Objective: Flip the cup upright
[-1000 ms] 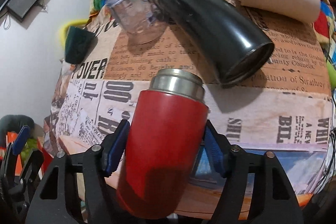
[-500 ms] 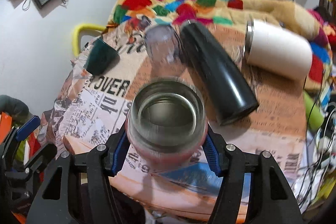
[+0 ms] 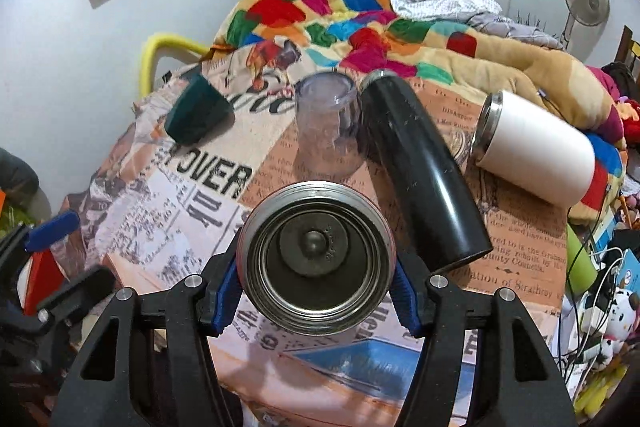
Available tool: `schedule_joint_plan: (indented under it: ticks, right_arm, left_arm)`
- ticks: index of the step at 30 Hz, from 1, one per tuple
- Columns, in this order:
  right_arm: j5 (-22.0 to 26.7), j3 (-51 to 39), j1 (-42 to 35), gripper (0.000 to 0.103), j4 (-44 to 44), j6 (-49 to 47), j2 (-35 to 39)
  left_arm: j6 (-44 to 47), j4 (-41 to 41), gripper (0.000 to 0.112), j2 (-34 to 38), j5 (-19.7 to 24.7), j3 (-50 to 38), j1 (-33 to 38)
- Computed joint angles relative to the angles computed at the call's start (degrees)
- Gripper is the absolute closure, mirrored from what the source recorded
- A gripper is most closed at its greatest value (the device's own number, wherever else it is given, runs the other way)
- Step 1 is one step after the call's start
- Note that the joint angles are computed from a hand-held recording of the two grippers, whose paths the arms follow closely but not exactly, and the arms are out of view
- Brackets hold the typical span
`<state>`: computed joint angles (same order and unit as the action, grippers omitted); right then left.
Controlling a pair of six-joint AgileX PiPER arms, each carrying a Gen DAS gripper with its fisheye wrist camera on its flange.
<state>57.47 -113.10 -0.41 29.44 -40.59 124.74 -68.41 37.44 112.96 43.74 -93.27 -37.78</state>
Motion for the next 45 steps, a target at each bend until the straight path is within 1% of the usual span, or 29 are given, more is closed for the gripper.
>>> schedule_joint_plan:
  ticks: [4, 6, 13, 19, 24, 27, 30, 33, 35, 36, 39, 41, 43, 45]
  right_arm:
    - [0.1, -0.5, 1.0, 0.044, -2.4, 0.4, 0.8]
    - [-0.7, -0.1, 1.5, 0.044, -2.9, 0.1, 0.5]
    - [-0.4, -4.5, 2.9, 0.043, -4.0, 2.2, 3.1]
    - [3.8, -9.3, 2.5, 0.042, -2.8, 4.4, 5.6]
    - [7.7, -10.4, 1.4, 0.04, -0.5, 4.5, 5.2]
    - [5.2, -4.6, 0.3, 0.04, 1.8, 2.2, 0.5]
    - [2.0, 2.4, -1.4, 0.04, 5.3, -1.7, -5.9]
    - [-0.9, 10.6, -4.6, 0.04, 12.3, -8.2, -14.1]
    - [-0.7, 14.3, -7.4, 0.04, 17.7, -12.5, -18.7]
    - [0.3, 15.4, -9.0, 0.04, 20.4, -14.3, -20.8]
    - [1.8, 19.9, -13.7, 0.039, 28.1, -19.7, -27.1]
    - [2.5, 23.4, -17.3, 0.037, 33.8, -24.0, -31.6]
    - [2.9, 26.6, -19.9, 0.034, 38.4, -27.2, -35.5]
    - [3.8, 29.6, -22.7, 0.031, 43.0, -30.4, -39.0]
  left_arm:
    - [0.0, -1.2, 0.023, -0.1, -1.0, 0.7, 0.8]
    - [-0.4, -1.2, 0.023, -0.3, -1.5, 1.3, 1.2]
    - [-1.2, -2.0, 0.023, -0.9, -3.0, 2.9, 2.7]
    - [-2.0, -1.6, 0.023, -1.2, -2.6, 3.1, 2.9]
    - [-2.5, -0.7, 0.023, -2.3, -1.7, 3.1, 2.3]
    - [-2.4, 0.5, 0.023, -3.4, -0.5, 2.3, 1.4]
    - [-2.5, 2.0, 0.023, -4.8, 1.2, 0.9, 0.0]
    - [-4.2, 5.5, 0.023, -7.2, 2.5, -0.2, -2.5]
    - [-6.6, 10.4, 0.023, -9.3, 4.4, -1.2, -5.4]
    - [-7.3, 11.9, 0.023, -10.0, 4.8, -1.5, -6.4]
    - [-12.6, 19.0, 0.023, -14.2, 4.6, -0.6, -10.8]
    - [-15.0, 23.0, 0.022, -16.3, 5.5, -0.6, -13.7]
    - [-15.8, 25.8, 0.022, -17.0, 8.1, -1.7, -16.1]
    - [-16.9, 29.8, 0.023, -17.3, 12.8, -2.8, -19.6]
